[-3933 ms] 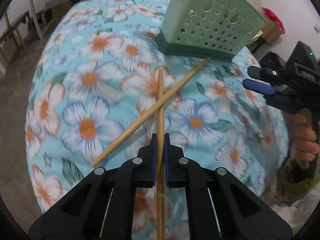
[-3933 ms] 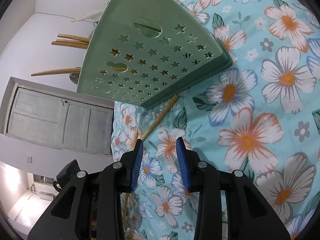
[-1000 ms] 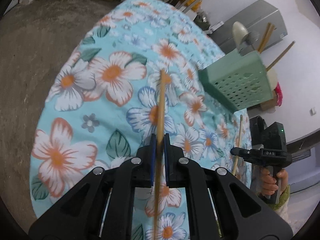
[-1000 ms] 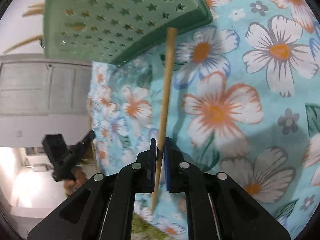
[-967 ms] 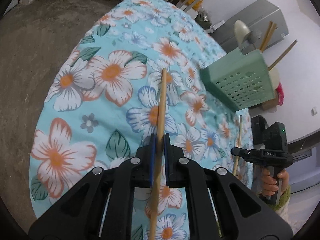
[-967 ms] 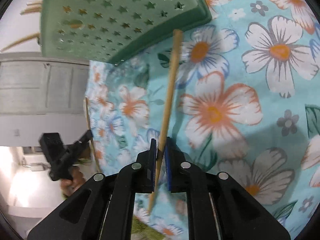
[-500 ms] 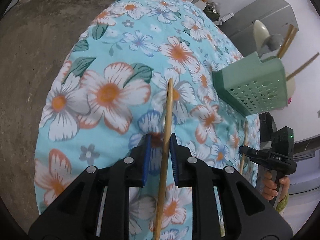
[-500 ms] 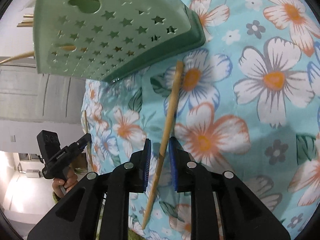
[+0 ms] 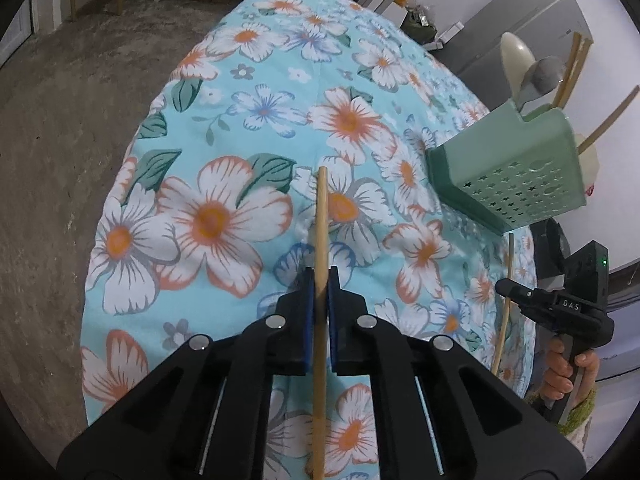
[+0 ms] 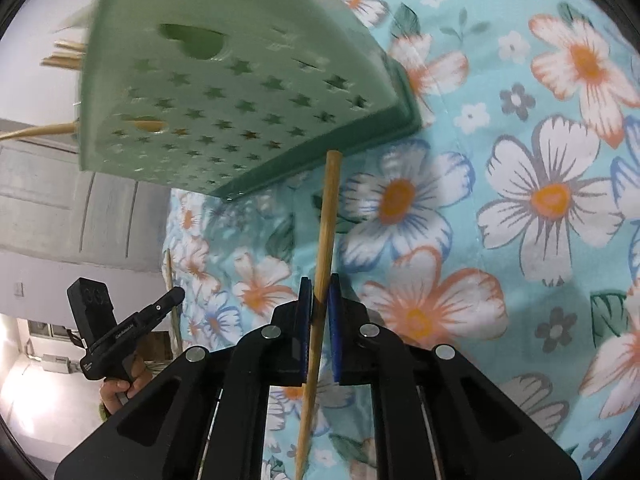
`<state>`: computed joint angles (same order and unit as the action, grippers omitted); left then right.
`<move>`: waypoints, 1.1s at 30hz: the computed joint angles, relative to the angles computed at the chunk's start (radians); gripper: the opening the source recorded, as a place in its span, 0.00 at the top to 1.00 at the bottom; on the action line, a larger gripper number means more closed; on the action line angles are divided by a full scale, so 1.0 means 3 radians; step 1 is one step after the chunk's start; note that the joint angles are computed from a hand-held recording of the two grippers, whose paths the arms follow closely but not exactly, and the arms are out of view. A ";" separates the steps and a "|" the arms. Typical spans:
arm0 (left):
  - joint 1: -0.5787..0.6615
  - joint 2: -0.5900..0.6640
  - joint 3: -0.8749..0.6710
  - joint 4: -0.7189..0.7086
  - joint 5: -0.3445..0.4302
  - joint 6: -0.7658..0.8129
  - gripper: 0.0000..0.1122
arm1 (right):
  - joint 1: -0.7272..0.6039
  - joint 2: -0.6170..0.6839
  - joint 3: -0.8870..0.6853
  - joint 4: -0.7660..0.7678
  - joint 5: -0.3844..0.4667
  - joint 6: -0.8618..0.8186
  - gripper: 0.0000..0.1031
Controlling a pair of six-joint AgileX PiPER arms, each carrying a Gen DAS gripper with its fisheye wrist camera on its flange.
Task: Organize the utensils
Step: 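Raise both held chopsticks upright and carry them over the green holder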
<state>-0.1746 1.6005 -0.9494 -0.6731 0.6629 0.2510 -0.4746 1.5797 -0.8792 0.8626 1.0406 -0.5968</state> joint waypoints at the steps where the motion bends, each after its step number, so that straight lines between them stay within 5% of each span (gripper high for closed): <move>1: 0.0015 -0.0057 0.0041 -0.0048 -0.0007 0.0044 0.96 | 0.0028 -0.0054 0.0013 0.0002 -0.0018 0.0013 0.92; 12: -0.0069 -0.0757 0.0160 -0.0301 -0.0128 0.0295 0.96 | 0.0161 -0.0854 0.0040 -0.0122 -0.0051 0.0120 0.94; 21: -0.0349 -0.1134 -0.0296 -0.0636 -0.0186 0.0816 0.96 | 0.0018 -0.1338 -0.0153 -0.0129 0.0027 0.0145 0.94; 27: -0.0880 -0.0917 -0.1036 -0.0211 -0.0522 0.0624 0.96 | -0.0134 -0.1430 -0.0227 0.0025 0.0068 0.0040 0.94; 33: -0.1193 -0.0486 -0.1654 -0.0142 -0.1116 0.0424 0.96 | -0.0341 -0.1431 -0.0213 0.0225 0.0147 -0.0120 0.94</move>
